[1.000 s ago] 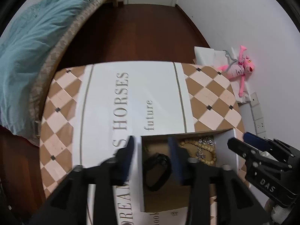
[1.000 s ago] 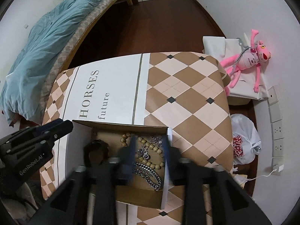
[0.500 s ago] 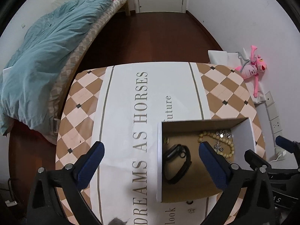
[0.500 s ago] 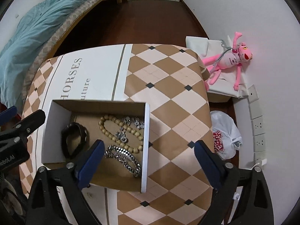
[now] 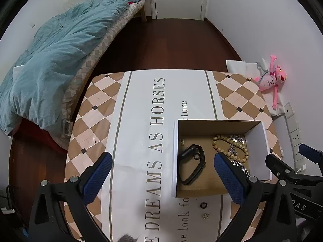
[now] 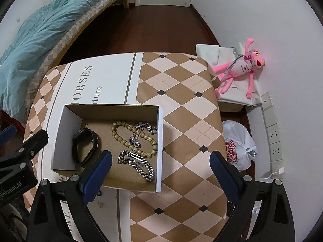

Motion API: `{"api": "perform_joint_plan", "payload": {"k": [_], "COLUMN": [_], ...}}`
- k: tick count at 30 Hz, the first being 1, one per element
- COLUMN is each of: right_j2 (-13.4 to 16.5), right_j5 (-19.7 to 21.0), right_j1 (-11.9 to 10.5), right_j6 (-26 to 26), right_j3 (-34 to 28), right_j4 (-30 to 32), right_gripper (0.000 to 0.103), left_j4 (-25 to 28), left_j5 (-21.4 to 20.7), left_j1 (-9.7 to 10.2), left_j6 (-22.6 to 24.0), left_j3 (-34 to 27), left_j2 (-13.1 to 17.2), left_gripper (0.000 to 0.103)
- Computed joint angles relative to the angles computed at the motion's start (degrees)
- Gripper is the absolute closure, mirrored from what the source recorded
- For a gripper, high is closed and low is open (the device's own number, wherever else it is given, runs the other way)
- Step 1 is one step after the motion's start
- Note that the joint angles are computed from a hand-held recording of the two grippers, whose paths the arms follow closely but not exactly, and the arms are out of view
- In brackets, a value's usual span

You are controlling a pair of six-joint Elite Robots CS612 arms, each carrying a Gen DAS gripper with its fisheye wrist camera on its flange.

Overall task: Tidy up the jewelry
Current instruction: 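Grasp a small gold earring with the right tool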

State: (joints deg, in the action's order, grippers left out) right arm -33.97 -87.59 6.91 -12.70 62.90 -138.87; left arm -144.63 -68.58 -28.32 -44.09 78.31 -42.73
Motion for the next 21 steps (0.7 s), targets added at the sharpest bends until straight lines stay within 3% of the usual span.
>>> {"api": "perform_joint_plan", "payload": {"k": [8,18,21], "right_j2": [-3.83,-8.92,-10.23], "right_j5": [0.09,1.55,3.25], "right_j1": [-0.29,-0.95,-1.3], "right_j6": [1.49,3.05,3.78], "right_j3": [6.23,13.45,15.19], "right_j4": [-8.53,-17.55,-18.78], "right_gripper": [0.005,0.005,0.004], "left_j4": [-3.06,-7.36,-6.31], "left_j5": [4.82,6.36,7.24], "left_j1": [-1.77,-3.22,-3.41], "left_j6": [0.31,-1.13,-2.39], "left_j3": [3.52,7.72,8.47], "left_j2": [-3.02,-6.41,-6.97], "left_gripper": [0.0,0.0,0.0]}}
